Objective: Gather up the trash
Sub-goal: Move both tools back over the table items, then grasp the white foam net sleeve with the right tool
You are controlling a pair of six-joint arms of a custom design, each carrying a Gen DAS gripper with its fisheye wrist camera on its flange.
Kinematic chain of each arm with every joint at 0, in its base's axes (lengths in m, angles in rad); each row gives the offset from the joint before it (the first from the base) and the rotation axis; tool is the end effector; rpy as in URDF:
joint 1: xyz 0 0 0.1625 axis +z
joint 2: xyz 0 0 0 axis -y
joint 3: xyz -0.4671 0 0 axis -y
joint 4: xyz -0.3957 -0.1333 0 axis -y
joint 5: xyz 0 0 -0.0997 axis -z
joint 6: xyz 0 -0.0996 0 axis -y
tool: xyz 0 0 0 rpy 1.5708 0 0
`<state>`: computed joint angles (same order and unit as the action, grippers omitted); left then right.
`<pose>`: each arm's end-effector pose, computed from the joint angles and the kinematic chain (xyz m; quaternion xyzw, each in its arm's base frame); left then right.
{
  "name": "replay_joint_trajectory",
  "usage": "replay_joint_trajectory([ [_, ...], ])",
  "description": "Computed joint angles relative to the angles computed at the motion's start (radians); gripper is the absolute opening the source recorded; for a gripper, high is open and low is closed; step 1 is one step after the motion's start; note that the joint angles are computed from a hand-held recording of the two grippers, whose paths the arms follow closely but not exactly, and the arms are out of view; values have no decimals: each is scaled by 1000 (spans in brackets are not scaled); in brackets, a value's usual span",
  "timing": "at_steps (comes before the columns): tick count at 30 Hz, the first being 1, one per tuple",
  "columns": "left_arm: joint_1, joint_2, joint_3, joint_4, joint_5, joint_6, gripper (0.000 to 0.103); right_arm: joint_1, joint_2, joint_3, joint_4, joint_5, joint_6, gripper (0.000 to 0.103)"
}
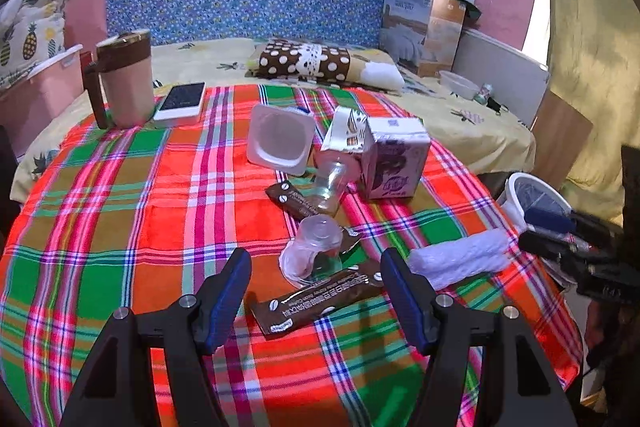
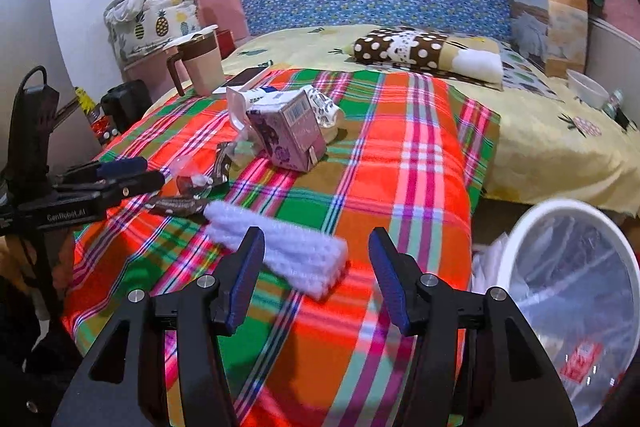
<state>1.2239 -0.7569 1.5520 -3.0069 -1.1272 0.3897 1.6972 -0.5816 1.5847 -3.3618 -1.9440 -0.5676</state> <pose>-0.0895 -0.7655 0.1883 0.2687 0.8887 -0.3028 0.2153 0.1894 -0.7210 0.0907 0.2416 -0.8775 0.3306 0.2497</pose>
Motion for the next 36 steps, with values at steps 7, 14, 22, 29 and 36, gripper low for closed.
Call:
replay_joint_trajectory([
  [7, 15, 11, -33, 140, -34, 22, 67, -2, 26, -78, 147, 0, -81, 56],
  [14, 13, 0, -2, 170, -16, 31, 67, 1, 0, -44, 231, 7, -72, 52],
  [22, -8, -20, 61, 138, 11, 10, 54, 12, -15, 18, 135, -28, 20, 23],
  [29, -8, -74, 120, 182, -98, -51, 53, 11, -43, 76, 92, -61, 168, 23],
  [36, -24, -56, 110, 127, -15, 15, 54, 5, -51, 91, 77, -47, 162, 26],
])
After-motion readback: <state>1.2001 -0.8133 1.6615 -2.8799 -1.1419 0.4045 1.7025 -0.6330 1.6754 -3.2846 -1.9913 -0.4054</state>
